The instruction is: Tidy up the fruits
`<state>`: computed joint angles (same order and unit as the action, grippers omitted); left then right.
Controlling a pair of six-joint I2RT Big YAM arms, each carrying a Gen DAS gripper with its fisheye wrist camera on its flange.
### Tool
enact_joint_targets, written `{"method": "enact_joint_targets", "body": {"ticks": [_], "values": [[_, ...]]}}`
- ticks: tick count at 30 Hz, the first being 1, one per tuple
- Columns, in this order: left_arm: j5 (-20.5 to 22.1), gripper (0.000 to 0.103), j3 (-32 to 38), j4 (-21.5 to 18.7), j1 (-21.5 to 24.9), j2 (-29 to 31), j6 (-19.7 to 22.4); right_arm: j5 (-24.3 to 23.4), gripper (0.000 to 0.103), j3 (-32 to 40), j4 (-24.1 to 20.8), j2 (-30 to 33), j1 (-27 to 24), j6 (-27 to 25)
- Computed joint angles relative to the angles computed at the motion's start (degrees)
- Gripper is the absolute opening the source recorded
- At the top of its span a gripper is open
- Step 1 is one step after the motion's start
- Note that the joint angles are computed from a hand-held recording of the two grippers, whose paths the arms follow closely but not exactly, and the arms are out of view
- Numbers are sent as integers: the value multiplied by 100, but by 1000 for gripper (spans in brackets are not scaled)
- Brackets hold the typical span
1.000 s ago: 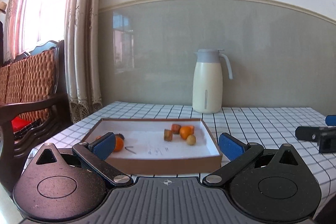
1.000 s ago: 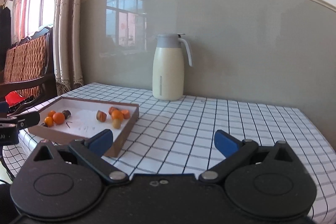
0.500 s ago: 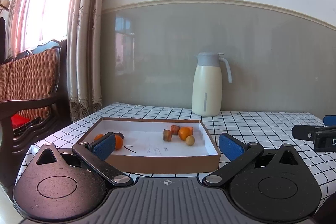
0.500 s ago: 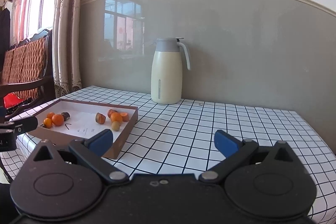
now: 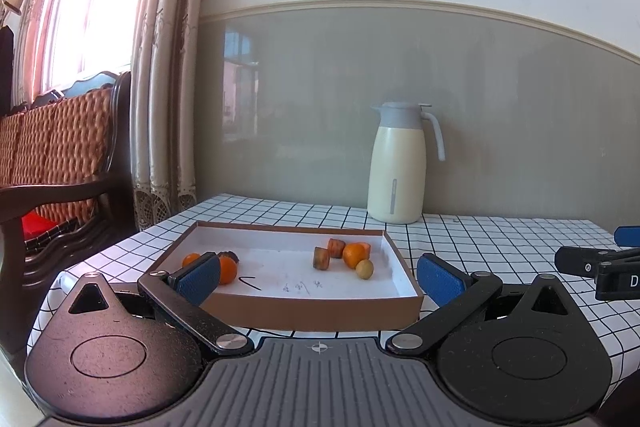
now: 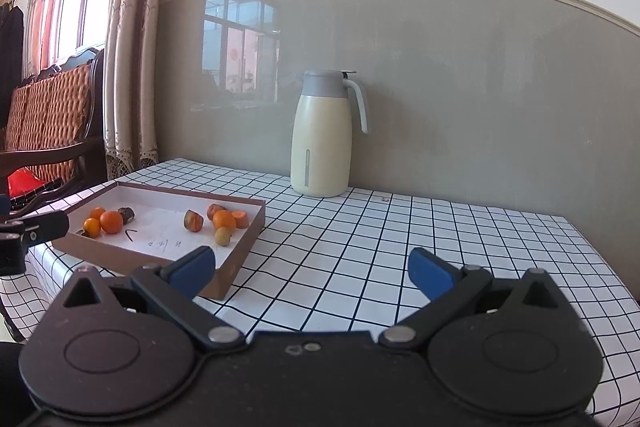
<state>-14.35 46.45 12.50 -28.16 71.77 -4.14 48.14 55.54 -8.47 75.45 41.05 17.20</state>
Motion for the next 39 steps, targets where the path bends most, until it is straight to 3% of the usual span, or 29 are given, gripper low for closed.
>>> {"method": "enact_joint_targets", "body": {"ticks": [39], "values": [[-35, 103, -26, 78, -10, -10, 10, 21, 97, 6, -11, 4, 13, -5]]}}
